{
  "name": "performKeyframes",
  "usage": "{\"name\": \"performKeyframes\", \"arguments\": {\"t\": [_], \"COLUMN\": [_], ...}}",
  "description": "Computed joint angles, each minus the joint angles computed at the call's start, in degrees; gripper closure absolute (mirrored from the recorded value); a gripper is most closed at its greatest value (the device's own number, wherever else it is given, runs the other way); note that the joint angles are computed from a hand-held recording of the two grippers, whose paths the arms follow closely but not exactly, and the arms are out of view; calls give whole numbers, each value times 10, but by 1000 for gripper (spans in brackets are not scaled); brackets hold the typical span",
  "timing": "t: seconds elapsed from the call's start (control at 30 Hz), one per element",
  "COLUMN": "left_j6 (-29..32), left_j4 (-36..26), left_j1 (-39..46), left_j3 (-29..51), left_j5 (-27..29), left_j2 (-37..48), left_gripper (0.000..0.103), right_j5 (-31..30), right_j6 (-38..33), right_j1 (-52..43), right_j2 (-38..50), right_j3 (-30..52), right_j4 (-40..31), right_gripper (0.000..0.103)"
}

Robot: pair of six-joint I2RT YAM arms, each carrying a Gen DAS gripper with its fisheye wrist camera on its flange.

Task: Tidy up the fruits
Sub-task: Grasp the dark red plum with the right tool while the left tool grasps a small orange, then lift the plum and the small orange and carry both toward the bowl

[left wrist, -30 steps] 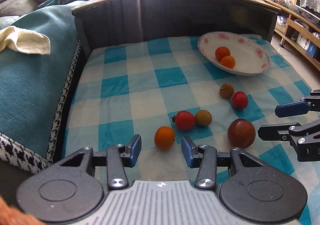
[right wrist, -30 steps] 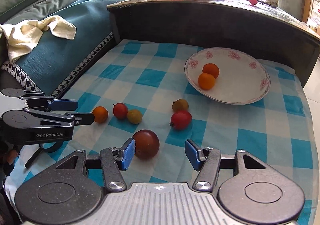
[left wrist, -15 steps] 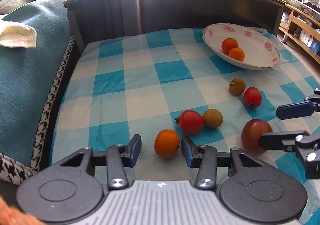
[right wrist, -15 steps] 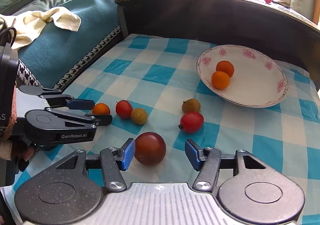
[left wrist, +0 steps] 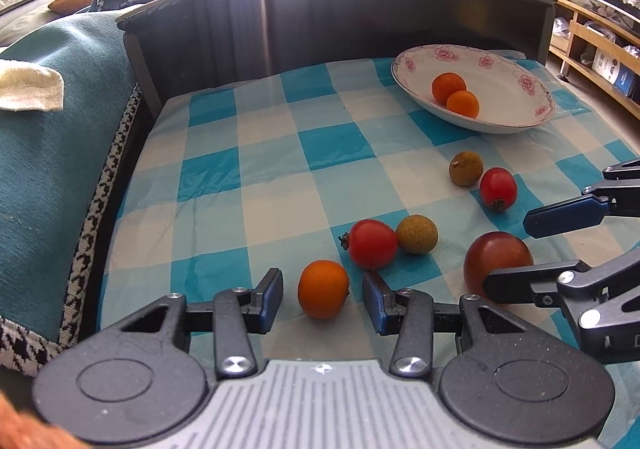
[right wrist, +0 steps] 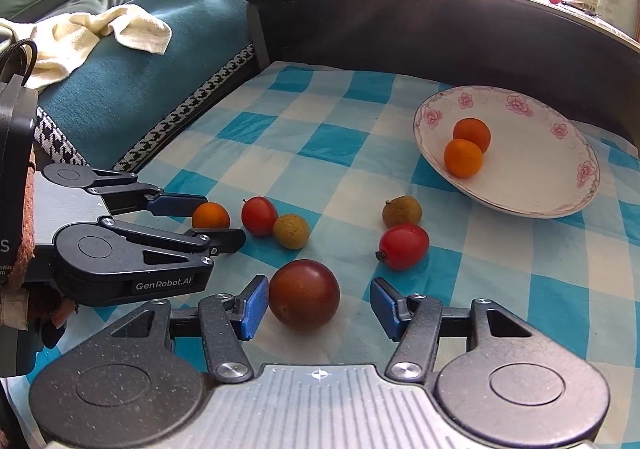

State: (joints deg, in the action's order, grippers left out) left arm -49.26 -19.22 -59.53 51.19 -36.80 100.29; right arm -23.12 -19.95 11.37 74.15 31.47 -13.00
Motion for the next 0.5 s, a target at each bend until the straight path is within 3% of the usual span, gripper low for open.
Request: {"name": "performKeyframes", "arguments": {"t": [0.27,0.4,0.5], "left_j6": [2,4,3], "left_j4": [7,13,8], "left_j1": [2,3,0], "left_j3": [-6,-10,-10], "left_j5": [3,16,19], "left_j2": [-5,-12,-15], "left_gripper": [51,61,66], "right_j5": [0,-9,-5], "right_j6": [-3,-8,-5], "right_j1": [21,24,30], "right_j2": [26,35,27], "right_j3": [12,18,16], "right_j4": [-2,-17,-23], "right_gripper": [56,67,69]}}
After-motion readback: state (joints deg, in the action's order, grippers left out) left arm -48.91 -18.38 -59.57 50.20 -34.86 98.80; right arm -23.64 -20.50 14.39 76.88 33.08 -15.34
